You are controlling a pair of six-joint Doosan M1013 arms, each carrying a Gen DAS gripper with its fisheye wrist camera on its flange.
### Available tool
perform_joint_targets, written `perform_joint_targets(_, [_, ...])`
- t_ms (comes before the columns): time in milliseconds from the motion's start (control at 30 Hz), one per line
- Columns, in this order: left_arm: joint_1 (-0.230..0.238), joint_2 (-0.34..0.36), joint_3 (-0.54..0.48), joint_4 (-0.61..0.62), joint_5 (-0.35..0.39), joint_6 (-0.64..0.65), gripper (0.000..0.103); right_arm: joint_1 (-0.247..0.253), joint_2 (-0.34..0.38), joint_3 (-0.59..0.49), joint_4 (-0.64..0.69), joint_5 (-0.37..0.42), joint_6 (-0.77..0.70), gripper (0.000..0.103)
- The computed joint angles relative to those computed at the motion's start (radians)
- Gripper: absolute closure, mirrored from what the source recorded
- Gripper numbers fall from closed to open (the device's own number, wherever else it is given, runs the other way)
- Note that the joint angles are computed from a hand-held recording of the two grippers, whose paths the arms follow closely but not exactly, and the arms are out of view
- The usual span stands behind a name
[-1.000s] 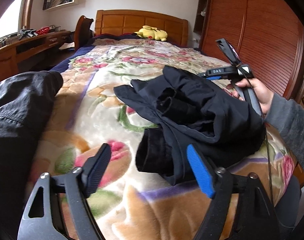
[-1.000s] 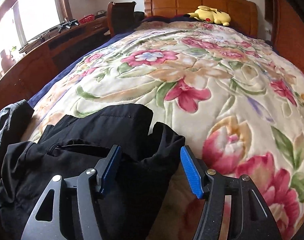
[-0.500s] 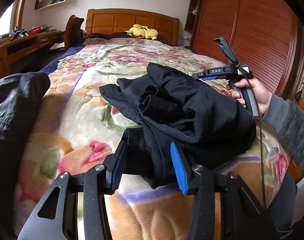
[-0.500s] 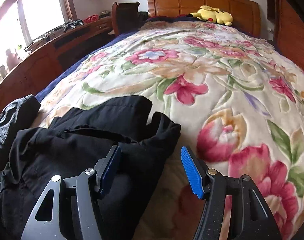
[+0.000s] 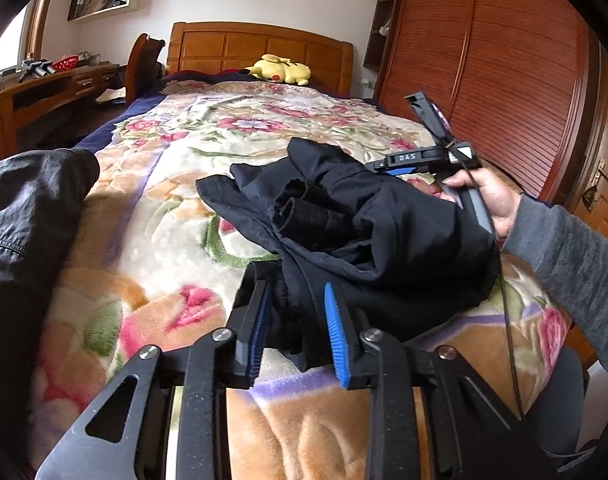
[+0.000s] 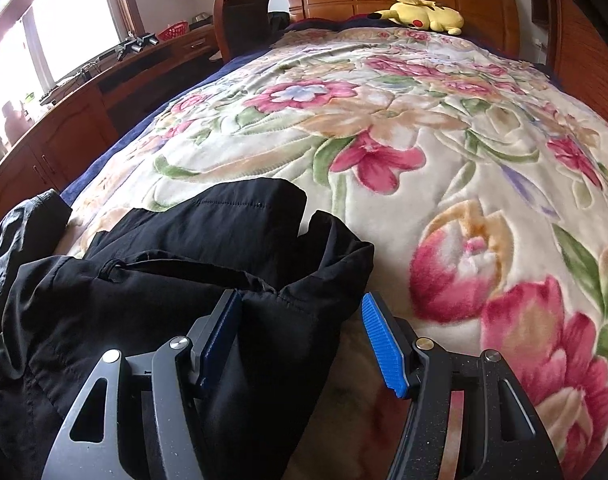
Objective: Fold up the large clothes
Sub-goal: 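Close the left tool on the coat bundle's edge and grip it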
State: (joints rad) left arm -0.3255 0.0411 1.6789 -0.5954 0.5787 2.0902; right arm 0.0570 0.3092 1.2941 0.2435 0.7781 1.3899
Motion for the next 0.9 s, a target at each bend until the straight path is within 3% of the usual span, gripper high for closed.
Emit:
perform_joint_targets(233, [-0.023,0.024,-0.021,0.103,0.05,-0.068,0.075,0.007,0.007,-0.006,-0.025,-0.009,0.029,0.036])
perform_joint_targets(567, [-0.035,0.045,-0.039,0.126,0.075,-0.099,0.075,-0.017,0.045,-0.044,0.107,0.063,0.012,0.034])
perform_joint_targets(633, [-0.032,0.045,-0.04,0.093,0.084,-0.068,0.081,-0.027,0.047,-0.044,0.154,0.078,-0.016,0.039])
perform_joint_targets(733, [-0.027,0.039,-0.033,0.066,0.077,-0.046,0.09,-0.044,0.047,-0.044,0.223,0.116,-0.067,0.056])
perform_joint_targets(800, [-0.02,0.033,-0.029,0.034,0.075,-0.022,0.093,-0.045,0.037,-0.032,0.238,0.105,-0.102,0.069])
perform_joint_targets(900, [-0.016,0.02,-0.02,0.01,0.047,-0.003,0.095,-0.038,0.007,0.002,0.228,0.041,-0.118,0.079])
